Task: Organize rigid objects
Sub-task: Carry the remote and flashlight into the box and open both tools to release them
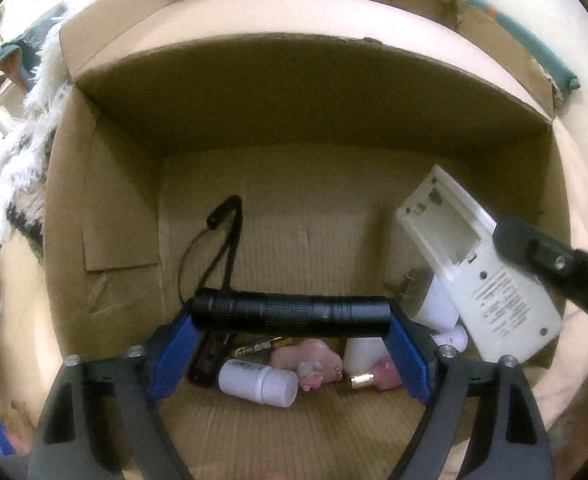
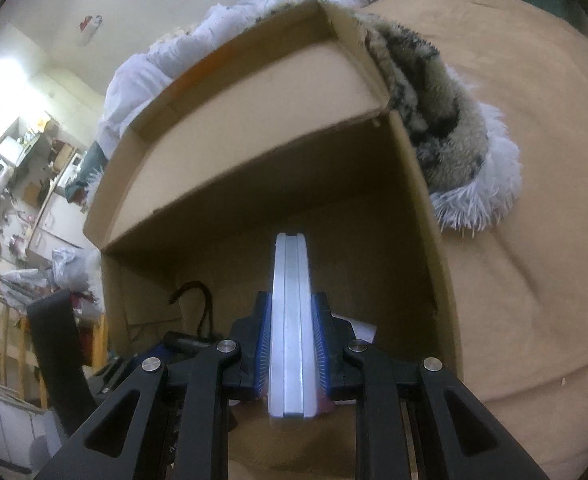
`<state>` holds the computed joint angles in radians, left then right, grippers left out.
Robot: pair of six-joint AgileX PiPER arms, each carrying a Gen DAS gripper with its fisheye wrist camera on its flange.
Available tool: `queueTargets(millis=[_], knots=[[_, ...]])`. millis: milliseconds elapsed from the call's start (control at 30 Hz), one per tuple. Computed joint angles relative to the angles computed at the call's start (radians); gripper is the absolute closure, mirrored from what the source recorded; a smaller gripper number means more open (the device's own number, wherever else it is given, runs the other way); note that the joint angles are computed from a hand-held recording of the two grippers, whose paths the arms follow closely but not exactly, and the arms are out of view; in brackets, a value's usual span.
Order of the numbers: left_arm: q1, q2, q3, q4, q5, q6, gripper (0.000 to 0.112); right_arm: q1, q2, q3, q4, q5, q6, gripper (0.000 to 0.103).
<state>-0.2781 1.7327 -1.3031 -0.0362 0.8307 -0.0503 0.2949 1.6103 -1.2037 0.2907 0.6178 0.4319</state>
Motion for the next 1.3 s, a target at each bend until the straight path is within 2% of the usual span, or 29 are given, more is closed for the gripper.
queueTargets(millis=[100,233,300,400,467,567,600,633,667,700,733,767,833,900,1000,1133,1300], knots=[[-0.026,0.006,0.012,0.034,-0.028,-0.044,0.027,0.003,0.020,-0.009,-0.003,0.022,0.008,0.081],[-0.047,0.008,0.011,0.057,-0.009,-0.074,0.027,0.001,0.033,-0.013,-0.007,0.036,0.022,0.081],[-0.042,0.017,0.010,0.026,-0.003,-0.060,0.027,-0.002,0.034,-0.017,-0.012,0.045,0.028,0.081],[-0.045,-0.001,0.025,0.015,-0.015,-0.043,0.020,-0.004,0.041,-0.016,0.006,0.054,0.020,0.080],[-0.062,-0.023,0.038,0.034,-0.024,-0.050,0.012,0.011,0.041,-0.031,-0.042,0.058,0.050,0.080],[-0.076,-0.046,0.041,0.047,-0.016,-0.080,0.012,0.035,0.033,-0.059,-0.111,0.070,0.087,0.079],[-0.078,-0.054,0.046,0.051,-0.017,-0.091,0.012,0.036,0.029,-0.058,-0.114,0.065,0.082,0.074],[-0.080,-0.064,0.057,0.053,-0.021,-0.098,0.012,0.038,0.024,-0.059,-0.111,0.062,0.076,0.062],[-0.085,-0.075,0.066,0.063,-0.023,-0.105,0.012,0.039,0.018,-0.056,-0.109,0.055,0.072,0.048],[-0.089,-0.086,0.074,0.074,-0.027,-0.112,0.012,0.040,0.009,-0.050,-0.113,0.043,0.074,0.030],[-0.095,-0.104,0.090,0.090,-0.036,-0.120,0.012,0.044,-0.001,-0.045,-0.128,0.030,0.088,0.024],[-0.100,-0.123,0.107,0.100,-0.043,-0.125,0.012,0.049,-0.008,-0.044,-0.144,0.024,0.099,0.023],[-0.098,-0.162,0.138,0.092,-0.054,-0.115,0.012,0.052,-0.007,-0.053,-0.134,0.028,0.073,0.014],[-0.085,-0.210,0.178,0.078,-0.068,-0.103,0.012,0.056,-0.016,-0.048,-0.146,0.022,0.080,0.010],[-0.062,-0.269,0.219,0.066,-0.066,-0.080,0.012,0.047,-0.034,-0.029,-0.123,0.011,0.059,0.009],[-0.021,-0.297,0.190,0.056,-0.024,-0.061,0.012,0.039,-0.060,0.008,-0.081,-0.009,0.032,0.009],[0.039,-0.325,0.207,0.028,-0.014,-0.007,0.012,0.065,-0.097,0.037,-0.156,0.002,0.112,0.009]])
